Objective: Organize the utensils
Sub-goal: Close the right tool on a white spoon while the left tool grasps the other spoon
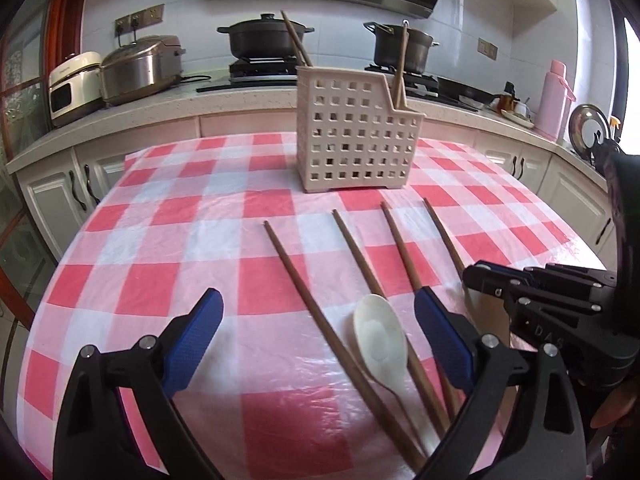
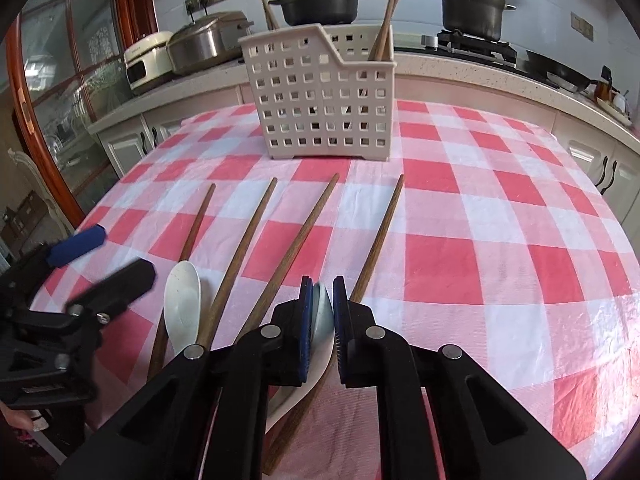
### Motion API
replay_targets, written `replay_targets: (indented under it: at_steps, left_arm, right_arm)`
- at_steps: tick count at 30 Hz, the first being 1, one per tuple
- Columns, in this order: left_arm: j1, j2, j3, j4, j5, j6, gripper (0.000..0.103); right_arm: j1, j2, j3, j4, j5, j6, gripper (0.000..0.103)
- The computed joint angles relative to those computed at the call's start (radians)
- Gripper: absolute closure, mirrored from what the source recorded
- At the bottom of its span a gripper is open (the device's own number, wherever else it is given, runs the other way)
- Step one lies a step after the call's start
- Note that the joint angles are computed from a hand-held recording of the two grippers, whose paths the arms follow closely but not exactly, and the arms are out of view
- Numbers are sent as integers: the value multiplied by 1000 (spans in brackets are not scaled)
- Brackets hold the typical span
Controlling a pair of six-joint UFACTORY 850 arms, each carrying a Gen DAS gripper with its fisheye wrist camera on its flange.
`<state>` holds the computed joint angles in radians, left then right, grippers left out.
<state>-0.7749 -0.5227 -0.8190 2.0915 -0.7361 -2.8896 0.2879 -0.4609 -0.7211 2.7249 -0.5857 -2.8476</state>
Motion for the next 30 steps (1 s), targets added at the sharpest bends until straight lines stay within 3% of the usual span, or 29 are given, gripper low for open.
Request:
replay_targets:
  at_steps: [4,8,17,21,30]
  left_arm:
    - [8,-11,-22,31,37,-10,15]
    - [28,-34,-62,64,105,3,35]
    - [42,-81,-128,52,197,58,60]
    - [40,-95,-147,19,213,104,74]
    - [35,-89,-134,31,200,100,94]
  right_arm:
    - [-25,12,15,-25,-40,24,92]
    - [-47,24,26,-58,-70,51,92]
    - [-80,20,28,-135,-106,109,92]
    - [-85,17,29,-148,-116,120,92]
    - [-83,20,36,-137,-125,111,92]
